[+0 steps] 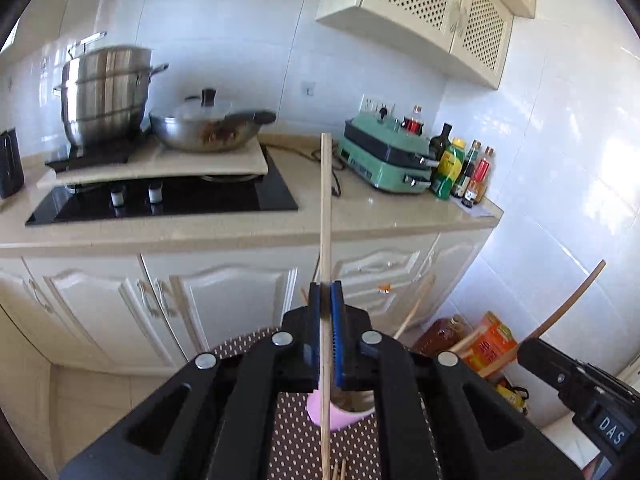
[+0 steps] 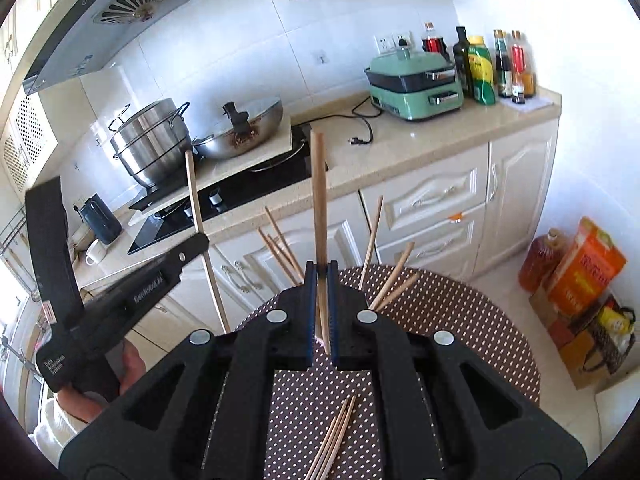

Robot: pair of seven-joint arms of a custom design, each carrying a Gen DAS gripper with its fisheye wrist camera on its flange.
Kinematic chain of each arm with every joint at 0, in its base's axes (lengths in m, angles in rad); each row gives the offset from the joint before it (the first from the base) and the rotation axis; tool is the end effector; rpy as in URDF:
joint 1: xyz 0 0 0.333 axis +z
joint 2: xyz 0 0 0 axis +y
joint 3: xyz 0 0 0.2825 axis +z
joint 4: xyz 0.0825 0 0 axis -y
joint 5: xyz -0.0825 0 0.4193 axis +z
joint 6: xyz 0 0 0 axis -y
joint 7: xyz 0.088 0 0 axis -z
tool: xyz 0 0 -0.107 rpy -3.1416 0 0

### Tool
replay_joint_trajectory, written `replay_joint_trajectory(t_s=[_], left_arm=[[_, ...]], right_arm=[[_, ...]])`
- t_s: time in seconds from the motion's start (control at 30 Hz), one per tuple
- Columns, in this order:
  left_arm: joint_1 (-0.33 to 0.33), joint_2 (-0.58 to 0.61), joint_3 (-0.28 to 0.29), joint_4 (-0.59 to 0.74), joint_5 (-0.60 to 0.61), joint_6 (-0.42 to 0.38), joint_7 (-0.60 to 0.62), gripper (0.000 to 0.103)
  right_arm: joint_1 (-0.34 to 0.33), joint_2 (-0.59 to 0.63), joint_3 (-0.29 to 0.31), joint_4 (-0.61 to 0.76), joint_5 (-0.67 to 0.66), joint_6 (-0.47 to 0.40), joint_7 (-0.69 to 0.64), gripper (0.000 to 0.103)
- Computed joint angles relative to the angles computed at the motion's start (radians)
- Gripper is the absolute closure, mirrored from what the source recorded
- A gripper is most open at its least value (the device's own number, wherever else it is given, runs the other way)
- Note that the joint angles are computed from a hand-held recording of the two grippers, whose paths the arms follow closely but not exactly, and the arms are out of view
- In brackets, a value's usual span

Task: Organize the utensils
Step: 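Lower both chopsticks into the pink cup and open both grippers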

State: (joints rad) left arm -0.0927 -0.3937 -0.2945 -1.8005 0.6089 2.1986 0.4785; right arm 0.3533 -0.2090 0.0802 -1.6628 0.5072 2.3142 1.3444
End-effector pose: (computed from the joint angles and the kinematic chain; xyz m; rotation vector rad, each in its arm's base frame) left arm 0.4678 -0.2090 0.7608 -1.9392 1.1287 -0.8687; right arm 0.5085 0.2523 0.7561 -1.8688 1.1204 -0.1857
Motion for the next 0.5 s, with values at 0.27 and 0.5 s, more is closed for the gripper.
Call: replay_joint_trajectory(t_s=[0.27,0.5], left_arm=[[0.025,0.106,-0.028,0.103,0.162,0.043,-0.081,0.097],[0.015,0.168,-0.013,0.085,0.296,0.149,-0.193,0.097]], right_arm=[[-0.005,0.076,0.004,0.082,-0.017,-0.004,0.013,0.098],[-0.008,0.135,0.011,0.104,-0.027,-0.003,0.003,0.098]])
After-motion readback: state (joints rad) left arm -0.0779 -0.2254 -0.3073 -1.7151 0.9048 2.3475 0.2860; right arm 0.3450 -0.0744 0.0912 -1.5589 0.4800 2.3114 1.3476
